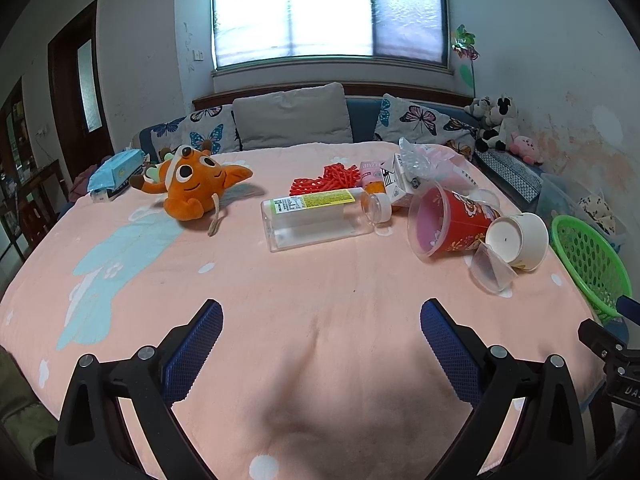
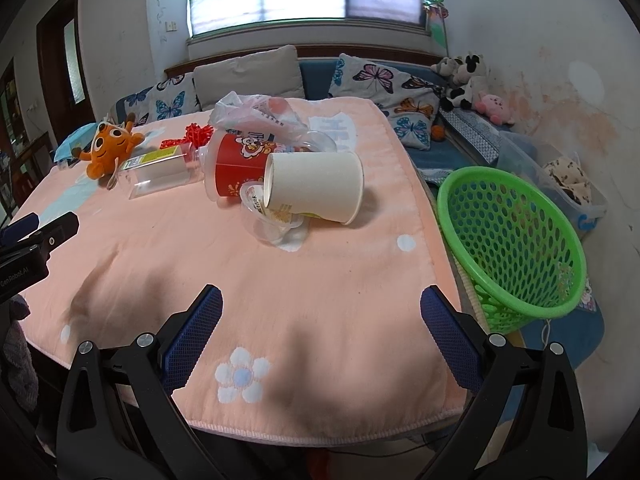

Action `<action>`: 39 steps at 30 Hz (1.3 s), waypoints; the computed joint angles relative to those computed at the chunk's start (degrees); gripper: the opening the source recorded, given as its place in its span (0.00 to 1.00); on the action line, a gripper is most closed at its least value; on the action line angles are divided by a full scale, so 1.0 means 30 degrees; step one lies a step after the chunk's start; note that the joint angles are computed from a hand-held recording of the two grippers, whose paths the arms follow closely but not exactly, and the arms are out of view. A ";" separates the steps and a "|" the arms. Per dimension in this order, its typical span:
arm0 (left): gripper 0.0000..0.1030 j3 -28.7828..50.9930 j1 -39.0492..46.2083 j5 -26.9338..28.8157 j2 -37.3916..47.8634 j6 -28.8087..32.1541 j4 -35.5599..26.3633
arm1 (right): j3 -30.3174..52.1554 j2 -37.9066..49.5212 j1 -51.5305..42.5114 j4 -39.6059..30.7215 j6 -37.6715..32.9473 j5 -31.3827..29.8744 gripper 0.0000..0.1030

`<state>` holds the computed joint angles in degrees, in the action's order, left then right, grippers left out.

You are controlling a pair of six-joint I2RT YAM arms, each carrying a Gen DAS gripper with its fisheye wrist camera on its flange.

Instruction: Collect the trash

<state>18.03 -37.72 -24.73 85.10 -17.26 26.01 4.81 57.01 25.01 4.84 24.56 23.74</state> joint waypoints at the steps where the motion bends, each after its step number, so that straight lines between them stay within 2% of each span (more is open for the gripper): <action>1: 0.93 -0.0158 -0.0026 0.0002 0.0001 0.0011 0.0160 | 0.0011 0.0055 -0.0063 0.0067 -0.0037 -0.0054 0.95; 10: 0.93 0.0837 -0.0014 0.0024 0.0932 0.0190 0.0053 | 0.0198 0.1072 -0.0997 0.1208 -0.0795 -0.0684 0.95; 21: 0.93 0.2321 0.0346 0.0410 0.1878 0.0395 -0.0518 | 0.1305 0.2862 -0.3994 0.2794 -0.3196 -0.3113 0.94; 39: 0.93 0.4216 0.1710 0.1609 0.3933 0.0917 -0.0854 | 0.4908 0.9166 -0.6882 0.5318 -0.5310 -0.6673 0.95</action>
